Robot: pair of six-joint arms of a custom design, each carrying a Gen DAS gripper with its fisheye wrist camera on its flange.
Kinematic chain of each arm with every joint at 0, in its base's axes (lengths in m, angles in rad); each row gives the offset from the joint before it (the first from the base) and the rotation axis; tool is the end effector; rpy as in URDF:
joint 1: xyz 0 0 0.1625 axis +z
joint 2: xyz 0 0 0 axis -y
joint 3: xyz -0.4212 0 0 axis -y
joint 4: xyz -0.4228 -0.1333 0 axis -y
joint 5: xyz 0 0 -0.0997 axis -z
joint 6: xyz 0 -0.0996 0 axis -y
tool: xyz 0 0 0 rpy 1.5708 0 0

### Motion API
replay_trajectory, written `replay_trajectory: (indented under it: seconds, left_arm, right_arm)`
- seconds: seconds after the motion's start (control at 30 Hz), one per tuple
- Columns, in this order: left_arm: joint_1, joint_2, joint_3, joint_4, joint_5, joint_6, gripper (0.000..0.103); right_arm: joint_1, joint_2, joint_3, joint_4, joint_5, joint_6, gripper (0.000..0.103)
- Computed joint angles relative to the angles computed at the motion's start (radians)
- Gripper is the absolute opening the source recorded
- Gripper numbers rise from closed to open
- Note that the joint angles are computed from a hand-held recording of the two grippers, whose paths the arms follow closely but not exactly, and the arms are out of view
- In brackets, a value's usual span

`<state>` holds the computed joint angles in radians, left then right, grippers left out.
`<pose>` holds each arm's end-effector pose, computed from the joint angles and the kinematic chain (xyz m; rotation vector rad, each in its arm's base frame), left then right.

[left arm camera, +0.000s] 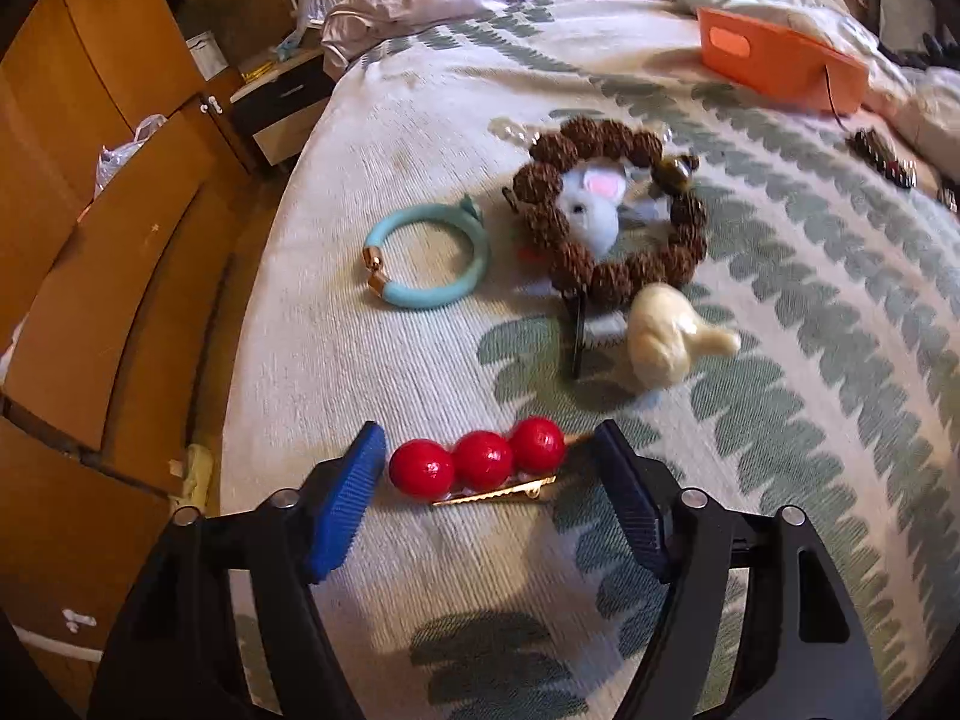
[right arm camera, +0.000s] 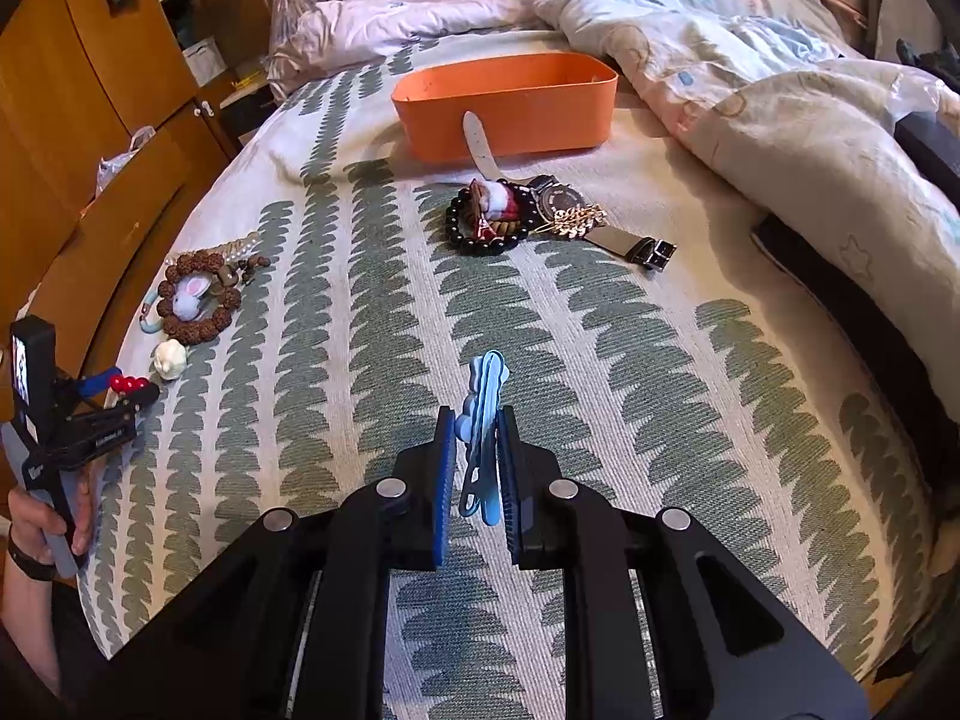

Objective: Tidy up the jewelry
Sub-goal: 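Lift the red bead clip with left tool while right tool holds blue figure clip, then carry red clip toward the bangle pile while right tool carries blue clip toward the watch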

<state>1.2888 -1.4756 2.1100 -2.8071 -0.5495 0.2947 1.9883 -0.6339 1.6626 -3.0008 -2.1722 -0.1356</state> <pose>0.0727 -0.5335 0.3448 0.2404 2.0599 -0.6269 0.3466 -0.5916 0.0131 0.5382 -2.4818 0.6208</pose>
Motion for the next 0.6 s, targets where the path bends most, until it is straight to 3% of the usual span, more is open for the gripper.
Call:
replay_trajectory:
  seconds: [0.13, 0.27, 0.6]
  left_arm:
    - [0.008, -0.031, 0.001, 0.059, -0.032, -0.060, 0.055]
    - [0.021, -0.039, -0.007, 0.075, -0.068, -0.085, 0.054]
    - [0.007, -0.058, 0.014, 0.035, -0.055, -0.075, 0.054]
  right_arm:
    - [-0.001, 0.002, -0.002, -0.001, 0.006, -0.005, 0.015]
    - [-0.001, -0.001, 0.000, -0.003, 0.009, -0.005, 0.015]
    - [-0.001, -0.008, 0.010, -0.018, 0.009, -0.004, 0.015]
